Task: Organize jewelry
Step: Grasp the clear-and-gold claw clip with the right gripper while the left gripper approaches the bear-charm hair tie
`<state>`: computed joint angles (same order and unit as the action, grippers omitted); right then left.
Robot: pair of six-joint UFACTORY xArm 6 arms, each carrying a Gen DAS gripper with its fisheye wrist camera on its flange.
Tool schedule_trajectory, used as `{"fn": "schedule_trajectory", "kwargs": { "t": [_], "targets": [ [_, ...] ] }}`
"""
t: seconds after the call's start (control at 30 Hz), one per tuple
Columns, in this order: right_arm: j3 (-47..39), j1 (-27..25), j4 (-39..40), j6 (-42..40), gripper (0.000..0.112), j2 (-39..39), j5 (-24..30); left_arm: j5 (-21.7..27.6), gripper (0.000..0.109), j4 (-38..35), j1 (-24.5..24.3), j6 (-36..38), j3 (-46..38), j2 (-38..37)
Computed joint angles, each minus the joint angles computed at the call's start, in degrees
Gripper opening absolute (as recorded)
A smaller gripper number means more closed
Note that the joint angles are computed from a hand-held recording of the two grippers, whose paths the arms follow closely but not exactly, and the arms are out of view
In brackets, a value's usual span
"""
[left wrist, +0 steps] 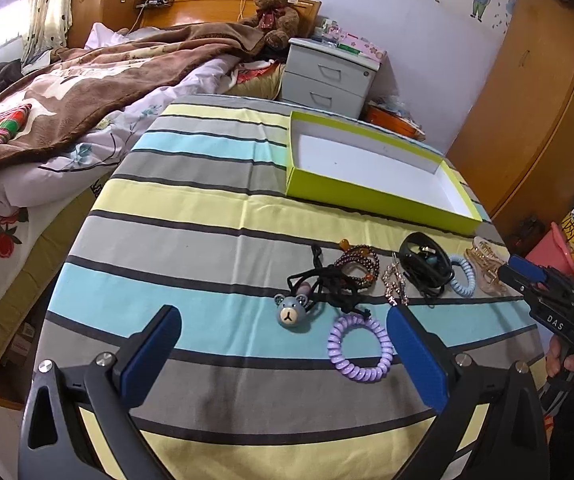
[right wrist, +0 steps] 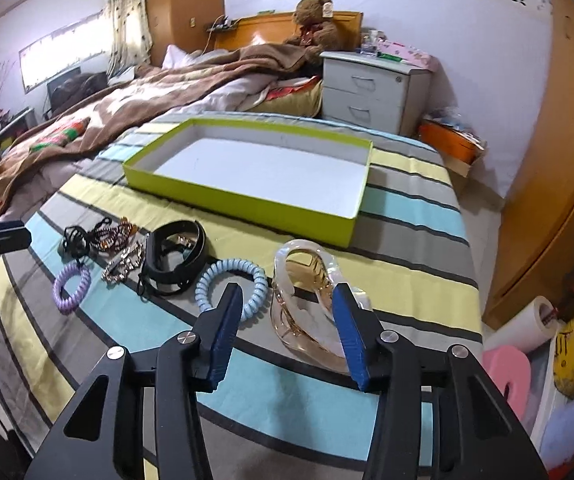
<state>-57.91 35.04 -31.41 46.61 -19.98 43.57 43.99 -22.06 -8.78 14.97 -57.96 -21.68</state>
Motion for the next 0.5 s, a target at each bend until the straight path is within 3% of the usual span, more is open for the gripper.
{"fn": "schedule_trajectory", "kwargs": {
  "t": [0.27, 0.43, 0.5],
  "targets": [
    [-1.2, -1.1, 3.6, -5.8, 0.035, 2.8, 0.9, 1.3, 0.103, 0.6, 0.2, -1.3, -0.5, 1.2],
    [-2.0, -1.2, 3.2, -6.7, 0.015, 3.5, 2.1, 1.5, 0.103, 1.1, 0.0, -1.7, -0.8, 1.6],
    [-1.8, -1.2, 3.2, -6.7, 0.013, 3.3, 1.9, 1.5, 0.103, 1.0, -0.1, -1.6, -1.0, 1.8]
  ]
}}
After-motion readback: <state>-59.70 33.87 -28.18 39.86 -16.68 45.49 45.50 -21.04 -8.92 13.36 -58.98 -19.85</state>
